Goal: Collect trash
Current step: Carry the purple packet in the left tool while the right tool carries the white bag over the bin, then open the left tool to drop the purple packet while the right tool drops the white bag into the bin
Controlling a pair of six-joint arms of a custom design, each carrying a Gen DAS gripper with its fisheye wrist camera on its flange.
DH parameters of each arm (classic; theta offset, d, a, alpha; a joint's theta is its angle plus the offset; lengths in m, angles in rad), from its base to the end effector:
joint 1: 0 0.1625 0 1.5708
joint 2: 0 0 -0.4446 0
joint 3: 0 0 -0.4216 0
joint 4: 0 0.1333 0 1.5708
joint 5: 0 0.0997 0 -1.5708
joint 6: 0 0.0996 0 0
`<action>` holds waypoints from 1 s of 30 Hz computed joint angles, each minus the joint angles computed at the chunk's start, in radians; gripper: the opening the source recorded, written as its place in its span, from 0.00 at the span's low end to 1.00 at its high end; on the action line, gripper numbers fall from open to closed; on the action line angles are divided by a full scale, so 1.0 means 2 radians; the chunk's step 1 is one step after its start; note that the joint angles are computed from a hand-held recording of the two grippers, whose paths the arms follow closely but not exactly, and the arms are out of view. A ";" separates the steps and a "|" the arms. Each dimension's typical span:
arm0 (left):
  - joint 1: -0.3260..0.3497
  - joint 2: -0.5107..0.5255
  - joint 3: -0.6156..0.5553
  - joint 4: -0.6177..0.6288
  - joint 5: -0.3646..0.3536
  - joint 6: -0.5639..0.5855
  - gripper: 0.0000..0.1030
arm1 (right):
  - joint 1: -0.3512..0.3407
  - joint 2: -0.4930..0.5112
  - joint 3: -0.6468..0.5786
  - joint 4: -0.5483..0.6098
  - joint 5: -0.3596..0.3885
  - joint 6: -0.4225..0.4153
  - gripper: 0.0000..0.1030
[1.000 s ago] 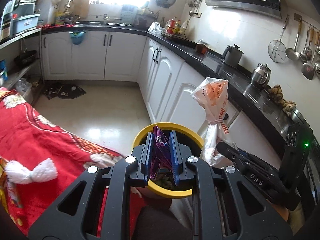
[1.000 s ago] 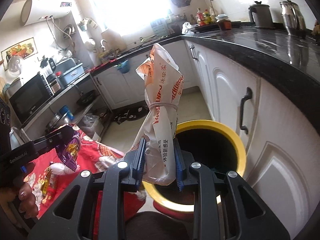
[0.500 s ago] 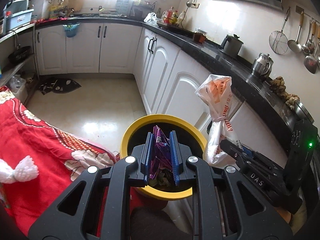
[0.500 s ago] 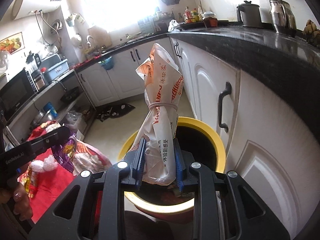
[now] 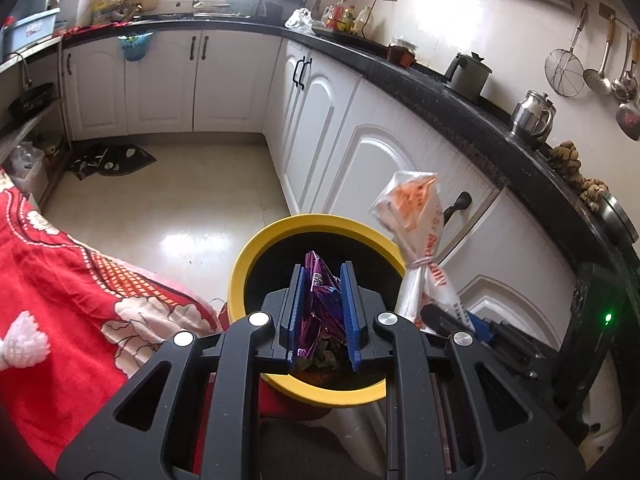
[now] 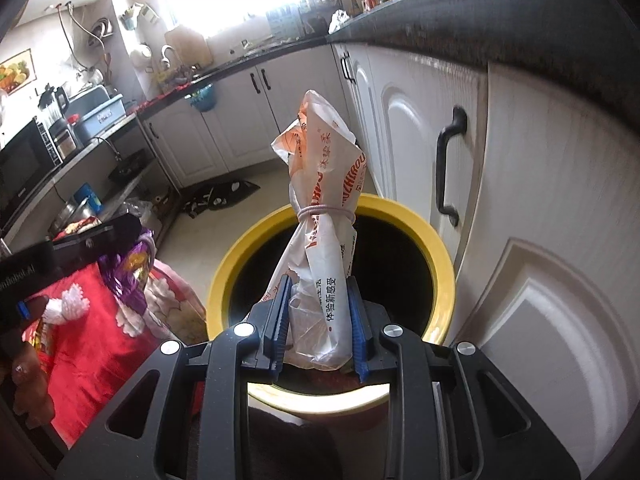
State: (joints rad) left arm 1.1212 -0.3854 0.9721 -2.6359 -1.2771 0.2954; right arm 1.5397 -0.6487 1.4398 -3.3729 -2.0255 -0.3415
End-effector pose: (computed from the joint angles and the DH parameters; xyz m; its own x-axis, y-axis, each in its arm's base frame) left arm -0.2432 -0.8770 0.0575 -0.7678 0.5159 -0.3799 0.6369 0.6787 -0.3656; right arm 0.0653 -0.7819 0.1683 -0.8407 0.1991 0.5035 -0.2813 0.6340 -0.7203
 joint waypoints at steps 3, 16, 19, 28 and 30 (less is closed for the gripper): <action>0.002 0.008 -0.012 0.009 -0.001 -0.003 0.13 | -0.003 0.004 -0.003 0.010 -0.005 0.006 0.25; 0.009 0.051 -0.081 0.057 0.001 -0.012 0.18 | -0.017 0.020 -0.013 0.030 -0.007 0.028 0.30; 0.010 0.055 -0.088 0.064 -0.001 -0.014 0.24 | -0.016 0.021 -0.015 0.028 -0.010 0.031 0.40; 0.012 0.048 -0.080 0.059 0.009 -0.019 0.60 | -0.016 0.018 -0.011 0.018 -0.012 0.036 0.52; 0.011 0.046 -0.079 0.058 0.017 -0.023 0.71 | -0.016 0.017 -0.011 0.018 -0.012 0.038 0.54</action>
